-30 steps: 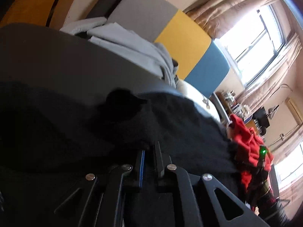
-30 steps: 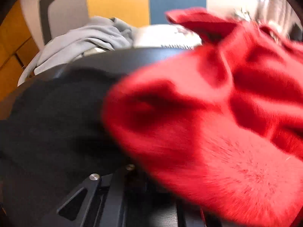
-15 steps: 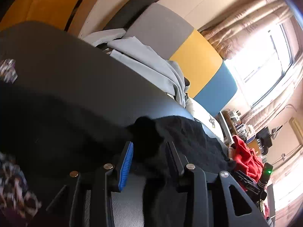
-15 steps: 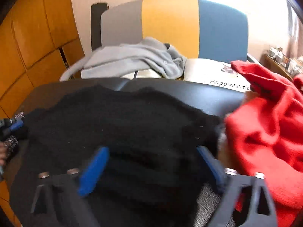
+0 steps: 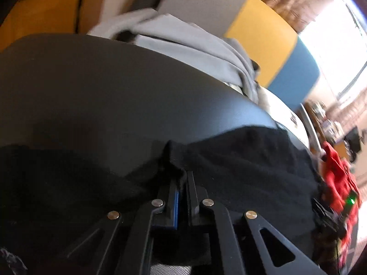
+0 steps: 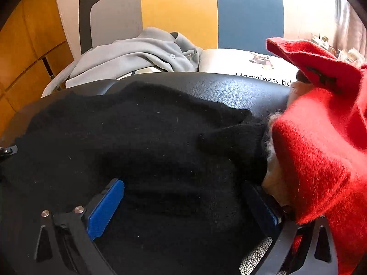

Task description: Fold clothes

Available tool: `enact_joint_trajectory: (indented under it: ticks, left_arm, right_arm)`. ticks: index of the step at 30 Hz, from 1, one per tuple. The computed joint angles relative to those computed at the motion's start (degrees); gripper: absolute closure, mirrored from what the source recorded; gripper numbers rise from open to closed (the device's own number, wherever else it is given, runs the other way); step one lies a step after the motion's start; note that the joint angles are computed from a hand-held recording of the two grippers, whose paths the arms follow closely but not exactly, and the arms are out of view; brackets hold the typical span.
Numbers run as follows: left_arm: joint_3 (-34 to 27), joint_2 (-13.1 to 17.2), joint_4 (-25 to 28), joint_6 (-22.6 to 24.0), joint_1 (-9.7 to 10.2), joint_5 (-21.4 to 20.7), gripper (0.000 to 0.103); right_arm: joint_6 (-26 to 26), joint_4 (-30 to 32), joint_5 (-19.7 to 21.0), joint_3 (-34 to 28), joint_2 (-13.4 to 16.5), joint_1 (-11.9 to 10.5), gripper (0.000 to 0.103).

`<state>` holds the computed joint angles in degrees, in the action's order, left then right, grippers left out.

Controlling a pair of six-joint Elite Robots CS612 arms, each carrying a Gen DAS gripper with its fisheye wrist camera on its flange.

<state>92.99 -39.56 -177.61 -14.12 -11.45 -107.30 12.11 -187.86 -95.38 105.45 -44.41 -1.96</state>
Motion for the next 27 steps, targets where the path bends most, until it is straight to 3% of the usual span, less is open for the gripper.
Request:
enact_joint_trajectory:
  ticks: [2,7,10,13,16,21,23,27]
  left_arm:
    - [1.12,-0.39,-3.17,-1.61,0.15,0.72,0.087]
    - [6.48,-2.76,-14.33,-3.72,0.63,-1.67,0.081]
    - [9.87,-4.39,-14.61,2.07,-1.14,-1.76,0.080]
    - [11.70,-4.68,-12.25,5.69,-4.02,3.22,0.080]
    - [12.50,-3.78,-13.82,0.98,-3.69,2.51,0.080]
    - [15.55,-4.21,-24.64,-13.46,1.64,-3.86,0.067]
    - [16.51,-4.40,-29.15,-21.36,5.29,-5.93,0.059]
    - [17.85,-5.25,-34.38,-31.94,11.66,-6.94,0.050]
  right_arm:
    - [-0.24,-0.32,-0.72,0.05,0.07,0.19,0.000]
    - [-0.01,-0.28,-1.03,-0.31,0.23,0.42,0.000]
    - [0.01,-0.65,-1.09,-0.11,0.19,0.44,0.000]
    - [0.00,-0.81,-1.19,-0.02,0.15,0.46,0.000]
    - [-0.01,-0.76,-1.19,-0.05,0.14,0.45,0.000]
    - [0.03,-0.68,-1.48,-0.06,0.11,0.54,0.000]
    - [0.01,-0.79,-1.48,-0.07,0.16,0.52,0.000]
    - [-0.20,-0.76,-1.54,-0.13,0.21,0.49,0.000]
